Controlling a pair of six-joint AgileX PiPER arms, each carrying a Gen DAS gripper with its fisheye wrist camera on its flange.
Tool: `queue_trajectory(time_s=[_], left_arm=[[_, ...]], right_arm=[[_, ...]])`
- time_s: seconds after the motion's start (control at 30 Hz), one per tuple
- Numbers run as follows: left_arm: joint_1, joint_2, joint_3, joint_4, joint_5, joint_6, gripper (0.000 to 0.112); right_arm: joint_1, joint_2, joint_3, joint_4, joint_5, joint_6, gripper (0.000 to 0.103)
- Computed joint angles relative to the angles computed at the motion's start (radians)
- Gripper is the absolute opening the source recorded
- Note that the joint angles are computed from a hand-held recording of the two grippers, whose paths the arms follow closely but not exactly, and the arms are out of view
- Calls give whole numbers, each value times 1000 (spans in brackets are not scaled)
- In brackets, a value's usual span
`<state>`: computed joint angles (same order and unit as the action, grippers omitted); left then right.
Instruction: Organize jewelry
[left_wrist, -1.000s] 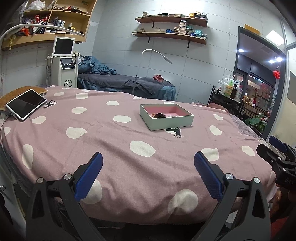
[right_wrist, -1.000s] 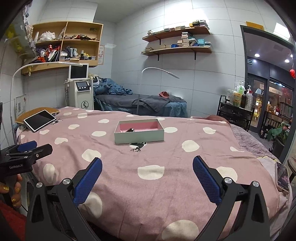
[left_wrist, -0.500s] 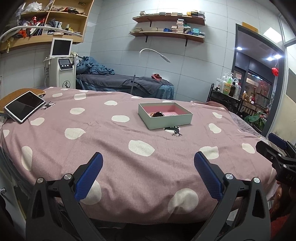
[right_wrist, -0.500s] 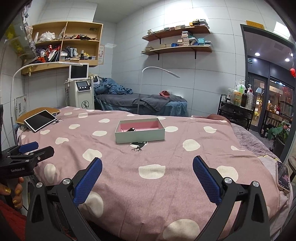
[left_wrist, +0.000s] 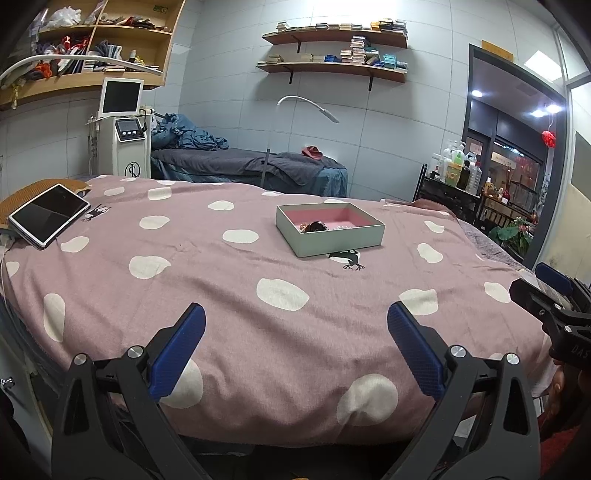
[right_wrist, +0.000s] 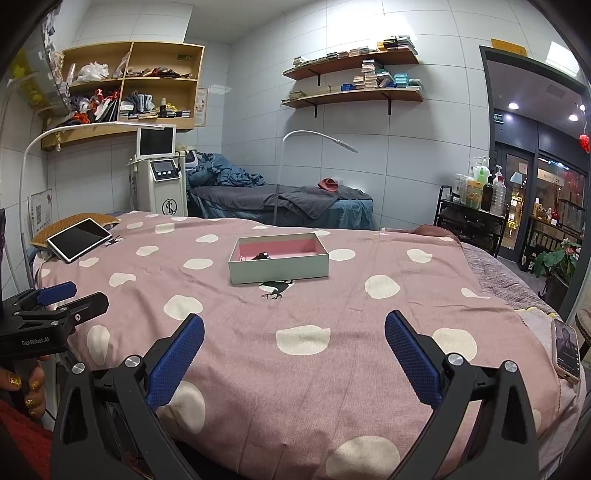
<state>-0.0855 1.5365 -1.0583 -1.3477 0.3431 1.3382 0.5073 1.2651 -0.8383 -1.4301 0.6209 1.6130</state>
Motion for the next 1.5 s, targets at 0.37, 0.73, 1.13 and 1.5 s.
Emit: queue_trajectory(time_s=[0.37, 0.73, 1.13, 1.5], left_arm=[[-2, 3, 1, 7, -2, 4, 97], [-5, -7, 11, -22, 8, 48, 97], [-13, -14, 11, -3, 7, 42, 97], [-14, -13, 5, 43, 21, -1, 97]], right_arm=[[-1, 1, -1, 2, -1, -2, 96], [0, 3, -1, -3, 0, 3, 96], [2, 4, -2, -4, 1, 4, 96], [6, 7, -4, -1, 4, 3, 96]])
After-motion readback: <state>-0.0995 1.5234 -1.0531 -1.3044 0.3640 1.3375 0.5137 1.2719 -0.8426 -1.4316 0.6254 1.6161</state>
